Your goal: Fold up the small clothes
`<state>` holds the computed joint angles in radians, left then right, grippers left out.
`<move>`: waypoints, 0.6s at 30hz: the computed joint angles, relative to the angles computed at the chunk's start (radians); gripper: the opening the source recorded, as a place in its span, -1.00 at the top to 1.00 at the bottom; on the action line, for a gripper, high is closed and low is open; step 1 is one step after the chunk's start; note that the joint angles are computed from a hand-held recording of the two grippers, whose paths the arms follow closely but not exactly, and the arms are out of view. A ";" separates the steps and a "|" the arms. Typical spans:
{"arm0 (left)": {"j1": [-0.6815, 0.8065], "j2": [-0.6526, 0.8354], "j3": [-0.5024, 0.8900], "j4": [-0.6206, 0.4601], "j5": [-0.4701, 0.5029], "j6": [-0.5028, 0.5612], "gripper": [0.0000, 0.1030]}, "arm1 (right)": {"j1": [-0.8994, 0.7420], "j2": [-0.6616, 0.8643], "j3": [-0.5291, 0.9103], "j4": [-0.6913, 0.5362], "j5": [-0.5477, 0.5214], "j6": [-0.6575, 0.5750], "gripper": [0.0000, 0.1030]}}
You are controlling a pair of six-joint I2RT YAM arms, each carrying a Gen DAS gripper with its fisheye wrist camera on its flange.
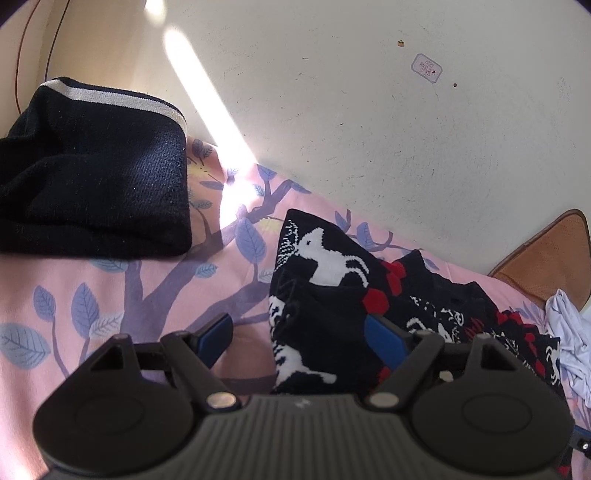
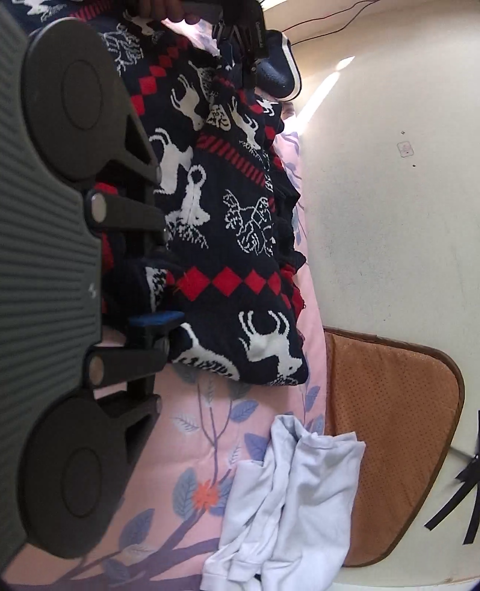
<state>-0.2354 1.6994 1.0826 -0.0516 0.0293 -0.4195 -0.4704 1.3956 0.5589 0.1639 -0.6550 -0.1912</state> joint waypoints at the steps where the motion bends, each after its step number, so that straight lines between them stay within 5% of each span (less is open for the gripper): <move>1: -0.003 -0.001 0.000 -0.001 -0.005 0.004 -0.56 | -0.006 -0.018 -0.019 0.018 -0.016 0.010 0.41; 6: 0.010 -0.012 -0.016 0.020 0.019 -0.007 -0.57 | -0.059 -0.211 -0.111 -0.052 -0.114 -0.028 0.41; 10: 0.002 -0.086 -0.056 0.022 0.021 0.001 -0.58 | -0.338 -0.333 -0.088 -0.405 -0.335 -0.283 0.41; 15: -0.019 -0.381 -0.206 -0.026 0.052 0.056 -0.63 | -0.656 -0.196 0.003 -0.966 -0.485 -0.870 0.40; 18: -0.034 -0.626 -0.302 -0.192 0.025 0.158 -0.64 | -0.804 -0.052 0.044 -1.273 -0.454 -1.304 0.40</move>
